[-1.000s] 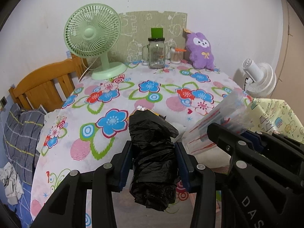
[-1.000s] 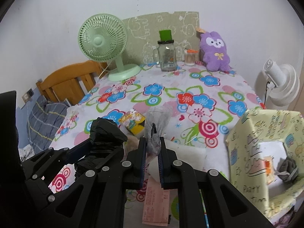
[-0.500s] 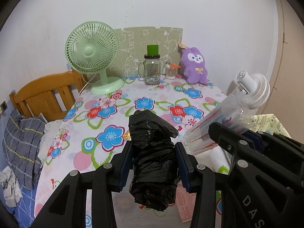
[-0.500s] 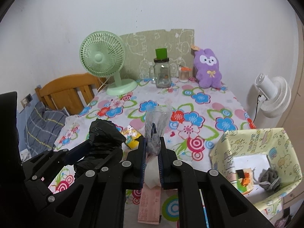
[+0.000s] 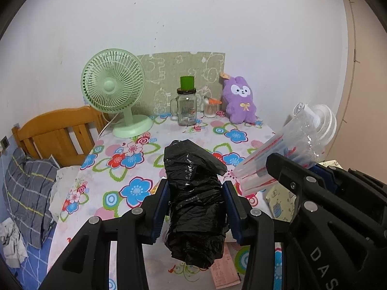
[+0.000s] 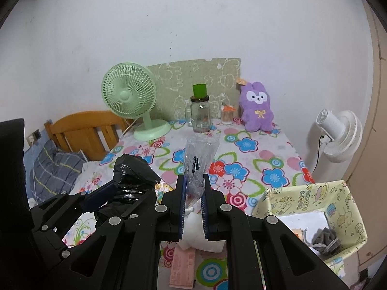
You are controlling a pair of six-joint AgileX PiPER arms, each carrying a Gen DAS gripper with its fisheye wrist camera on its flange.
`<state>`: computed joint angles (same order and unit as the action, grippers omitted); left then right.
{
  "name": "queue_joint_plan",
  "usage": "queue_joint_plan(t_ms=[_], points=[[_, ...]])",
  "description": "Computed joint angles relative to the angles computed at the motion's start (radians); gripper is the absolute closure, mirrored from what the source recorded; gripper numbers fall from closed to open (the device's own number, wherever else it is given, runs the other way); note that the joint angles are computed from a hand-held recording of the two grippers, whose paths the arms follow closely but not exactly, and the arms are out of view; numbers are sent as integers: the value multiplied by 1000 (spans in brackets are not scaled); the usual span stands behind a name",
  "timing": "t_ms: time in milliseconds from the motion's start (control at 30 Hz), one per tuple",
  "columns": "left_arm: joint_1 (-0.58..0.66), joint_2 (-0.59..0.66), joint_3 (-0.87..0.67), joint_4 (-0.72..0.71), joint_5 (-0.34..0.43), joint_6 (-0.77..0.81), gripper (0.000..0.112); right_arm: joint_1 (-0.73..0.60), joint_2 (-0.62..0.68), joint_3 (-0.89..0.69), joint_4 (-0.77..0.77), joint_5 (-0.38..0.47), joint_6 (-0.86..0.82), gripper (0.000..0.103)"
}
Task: Organize soft objects
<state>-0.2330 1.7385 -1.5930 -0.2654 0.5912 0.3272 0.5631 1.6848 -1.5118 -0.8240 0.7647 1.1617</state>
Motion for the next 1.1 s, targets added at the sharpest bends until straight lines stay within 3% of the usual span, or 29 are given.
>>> queue_joint_plan(t_ms=[500,1100], points=[[-82,3,-16,121,-26,-138,67,-48,-58,60,-11,-12,5,89],[-198,65,-112,235,3,-275,67,-173,-142,164,28,-76,-32,89]])
